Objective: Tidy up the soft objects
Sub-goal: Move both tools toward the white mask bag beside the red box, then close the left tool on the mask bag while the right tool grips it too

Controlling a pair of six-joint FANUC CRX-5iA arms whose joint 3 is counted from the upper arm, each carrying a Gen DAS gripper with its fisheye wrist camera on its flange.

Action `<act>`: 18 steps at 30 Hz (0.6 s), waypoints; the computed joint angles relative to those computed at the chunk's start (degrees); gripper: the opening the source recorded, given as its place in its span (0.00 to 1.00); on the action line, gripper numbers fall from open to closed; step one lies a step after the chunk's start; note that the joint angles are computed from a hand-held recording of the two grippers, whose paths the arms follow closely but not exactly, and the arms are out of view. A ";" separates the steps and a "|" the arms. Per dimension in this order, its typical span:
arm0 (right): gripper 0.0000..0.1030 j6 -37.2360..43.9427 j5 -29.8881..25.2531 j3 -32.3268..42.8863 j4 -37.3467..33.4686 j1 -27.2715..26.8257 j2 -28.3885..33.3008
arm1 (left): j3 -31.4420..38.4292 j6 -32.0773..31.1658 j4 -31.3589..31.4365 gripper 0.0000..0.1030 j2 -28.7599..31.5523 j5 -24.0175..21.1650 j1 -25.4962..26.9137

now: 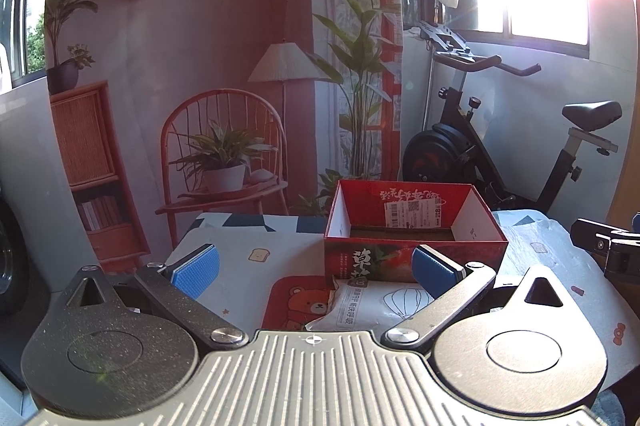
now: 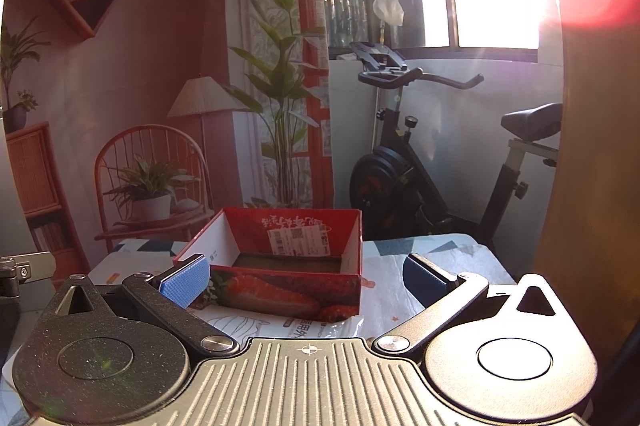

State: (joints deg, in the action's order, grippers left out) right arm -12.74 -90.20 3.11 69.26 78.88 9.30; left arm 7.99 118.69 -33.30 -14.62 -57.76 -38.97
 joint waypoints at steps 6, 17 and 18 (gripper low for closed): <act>1.00 -3.58 5.41 -4.69 -0.65 -1.43 -2.49 | 0.33 -6.31 6.54 1.00 2.47 -0.20 5.17; 1.00 -2.16 15.58 -9.08 -8.99 -8.69 -4.03 | -0.62 -13.83 15.30 1.00 10.26 6.92 13.31; 1.00 -1.45 16.29 -9.01 -9.84 -9.19 -3.82 | -1.41 -15.35 18.42 1.00 10.75 7.93 14.75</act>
